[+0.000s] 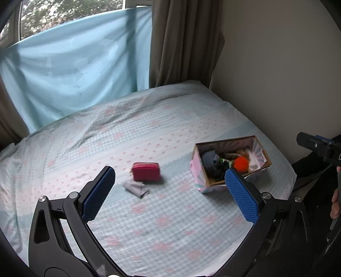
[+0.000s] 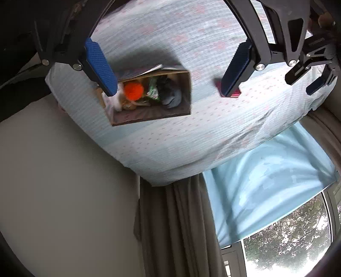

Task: Organize soft objects
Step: 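Open both tools to drop the sock and bear in the box and withdraw, then grasp the grey cloth with the left tool while the right tool grasps the red pouch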

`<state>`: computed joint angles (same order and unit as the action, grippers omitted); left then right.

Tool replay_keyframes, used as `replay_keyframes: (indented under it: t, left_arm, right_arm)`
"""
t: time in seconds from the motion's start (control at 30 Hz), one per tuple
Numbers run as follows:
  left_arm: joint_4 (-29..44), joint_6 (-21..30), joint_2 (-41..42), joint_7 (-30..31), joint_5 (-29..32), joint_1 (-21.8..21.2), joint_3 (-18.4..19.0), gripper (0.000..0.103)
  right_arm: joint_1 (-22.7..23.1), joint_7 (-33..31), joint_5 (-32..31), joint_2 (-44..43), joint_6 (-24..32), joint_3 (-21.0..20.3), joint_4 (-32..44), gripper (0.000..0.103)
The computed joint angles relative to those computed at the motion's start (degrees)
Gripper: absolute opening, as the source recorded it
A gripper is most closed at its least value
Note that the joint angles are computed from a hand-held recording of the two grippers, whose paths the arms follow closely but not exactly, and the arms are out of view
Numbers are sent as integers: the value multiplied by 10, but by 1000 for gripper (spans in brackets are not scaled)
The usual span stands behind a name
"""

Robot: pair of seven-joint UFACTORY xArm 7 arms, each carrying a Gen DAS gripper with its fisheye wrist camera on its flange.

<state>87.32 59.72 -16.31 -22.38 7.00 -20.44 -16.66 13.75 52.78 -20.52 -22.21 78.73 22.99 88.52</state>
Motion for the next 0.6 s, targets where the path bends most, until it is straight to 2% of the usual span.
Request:
replay_keyframes:
  t: [0.13, 0.27, 0.43, 0.6]
  left_arm:
    - [-50, -16, -34, 54, -40, 3, 37, 103]
    - [-87, -20, -51, 106, -83, 15, 70, 102]
    - [-114, -24, -47, 150, -120, 33, 92, 102]
    - [-132, -27, -26, 188, -145, 47, 105, 102]
  right_arm:
    - [10, 30, -15, 42, 0, 30, 34, 97]
    - [38, 47, -56, 109, 19, 51, 90, 97]
    - [81, 31, -57, 191, 6, 36, 151, 97]
    - [115, -25, -47, 265, -30, 4, 195, 97]
